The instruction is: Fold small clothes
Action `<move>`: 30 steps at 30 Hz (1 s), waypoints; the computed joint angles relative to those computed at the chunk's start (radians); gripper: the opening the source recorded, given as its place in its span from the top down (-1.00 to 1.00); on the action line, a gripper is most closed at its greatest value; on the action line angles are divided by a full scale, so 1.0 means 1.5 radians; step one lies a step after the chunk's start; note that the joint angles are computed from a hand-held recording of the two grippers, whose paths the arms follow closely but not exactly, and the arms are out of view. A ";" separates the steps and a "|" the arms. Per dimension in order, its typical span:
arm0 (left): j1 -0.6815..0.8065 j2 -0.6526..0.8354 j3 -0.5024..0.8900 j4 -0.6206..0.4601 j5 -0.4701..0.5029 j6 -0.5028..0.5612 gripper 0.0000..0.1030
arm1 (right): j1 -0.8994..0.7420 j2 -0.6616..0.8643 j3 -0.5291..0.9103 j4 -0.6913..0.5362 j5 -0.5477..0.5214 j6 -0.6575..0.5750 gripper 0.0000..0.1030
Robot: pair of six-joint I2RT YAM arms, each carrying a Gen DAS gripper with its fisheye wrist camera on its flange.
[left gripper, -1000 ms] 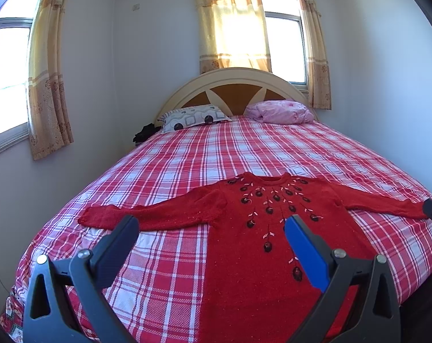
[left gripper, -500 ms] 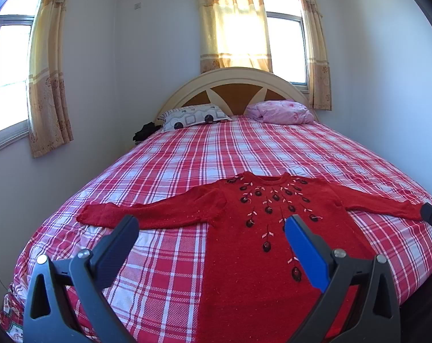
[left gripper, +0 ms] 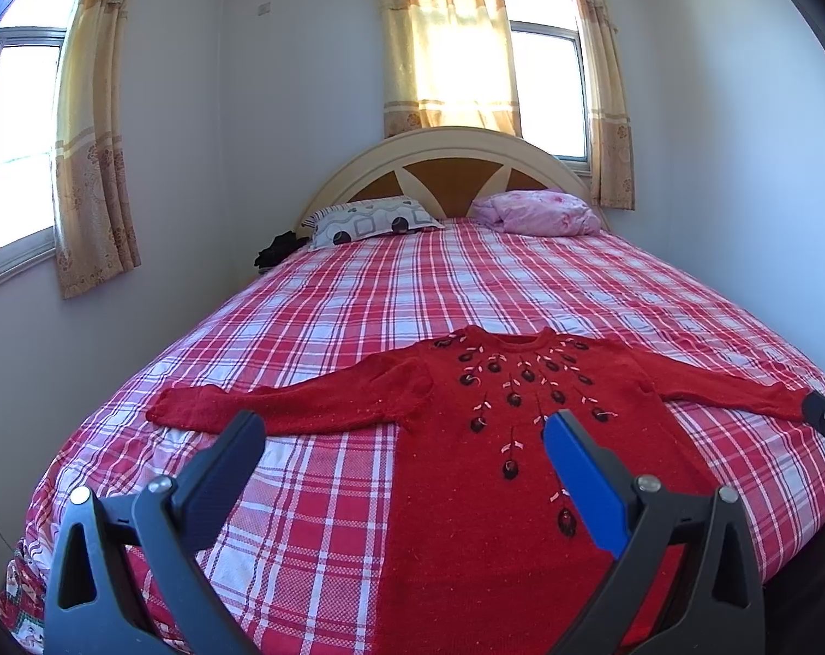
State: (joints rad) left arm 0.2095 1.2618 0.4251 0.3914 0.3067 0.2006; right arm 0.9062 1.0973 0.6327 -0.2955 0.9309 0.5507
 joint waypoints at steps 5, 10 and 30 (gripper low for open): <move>-0.002 0.001 -0.007 0.009 -0.004 -0.004 -1.00 | 0.001 0.005 0.003 -0.001 0.001 0.001 -0.98; 0.001 0.002 -0.006 0.005 -0.002 -0.003 -1.00 | -0.005 0.010 -0.001 0.007 -0.006 -0.001 -0.98; -0.015 0.041 0.005 0.004 -0.015 0.001 -1.00 | -0.053 0.036 -0.024 0.043 -0.046 -0.015 -0.98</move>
State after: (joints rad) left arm 0.1868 1.3228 0.4321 0.3969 0.2839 0.2018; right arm 0.8266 1.1513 0.5961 -0.2317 0.8621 0.5280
